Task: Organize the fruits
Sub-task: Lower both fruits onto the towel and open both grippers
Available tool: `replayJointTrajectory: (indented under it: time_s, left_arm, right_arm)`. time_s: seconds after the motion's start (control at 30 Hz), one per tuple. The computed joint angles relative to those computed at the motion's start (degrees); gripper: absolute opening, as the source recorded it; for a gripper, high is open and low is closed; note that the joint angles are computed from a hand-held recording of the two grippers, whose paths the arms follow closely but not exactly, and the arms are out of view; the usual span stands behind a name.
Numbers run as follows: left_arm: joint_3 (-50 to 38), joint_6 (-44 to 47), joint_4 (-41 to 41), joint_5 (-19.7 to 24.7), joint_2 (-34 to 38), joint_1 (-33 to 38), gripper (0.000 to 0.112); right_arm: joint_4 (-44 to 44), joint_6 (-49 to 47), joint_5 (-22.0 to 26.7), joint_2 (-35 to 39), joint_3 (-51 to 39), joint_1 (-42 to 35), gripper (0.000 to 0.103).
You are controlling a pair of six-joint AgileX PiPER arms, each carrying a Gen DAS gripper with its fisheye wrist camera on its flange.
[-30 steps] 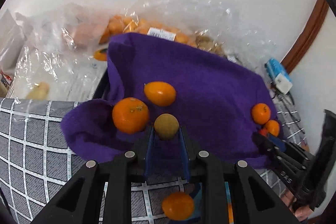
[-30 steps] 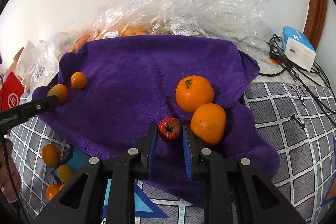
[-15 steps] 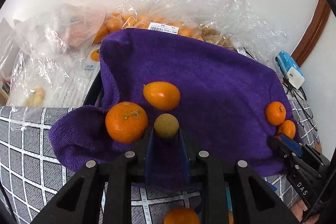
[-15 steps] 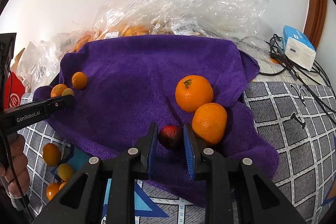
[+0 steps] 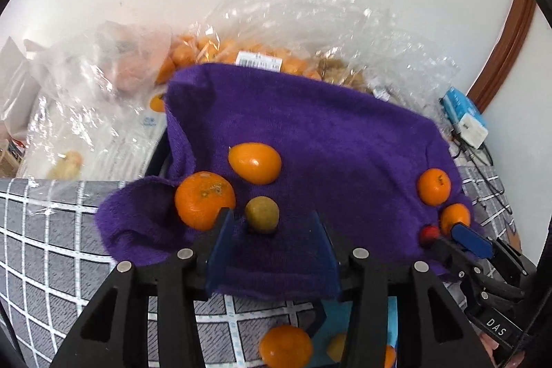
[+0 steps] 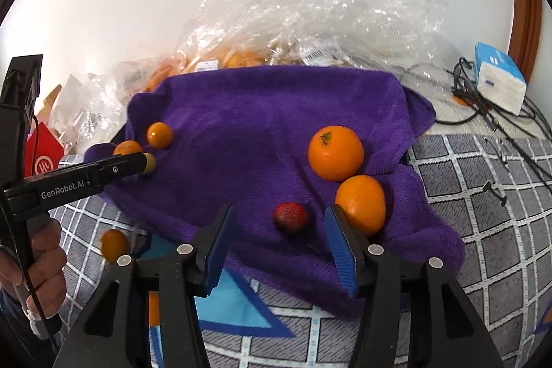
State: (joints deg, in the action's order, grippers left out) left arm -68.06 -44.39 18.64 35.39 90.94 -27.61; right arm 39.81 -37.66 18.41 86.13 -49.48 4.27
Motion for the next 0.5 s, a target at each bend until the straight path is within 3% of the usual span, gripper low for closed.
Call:
replayJointTrajectory:
  time_s: [0.2, 0.33, 0.5]
  left_arm:
    - [6.33, -7.0, 4.91, -1.05, -8.13, -0.94, 0.047]
    - [10.33, -14.88, 12.82, 1.56, -13.0, -3.95, 0.047]
    - [16.26, -18.59, 14.91, 2.94, -19.33, -5.72, 0.047]
  right_arm:
    - [-7.67, 7.97, -0.61, -6.93, 2.97, 0.87, 0.058]
    - [-9.3, 11.1, -0.9, -12.43, 6.2, 0.0, 0.058]
    - [-12.49, 14.98, -1.16, -19.27, 10.68, 0.19, 0.058]
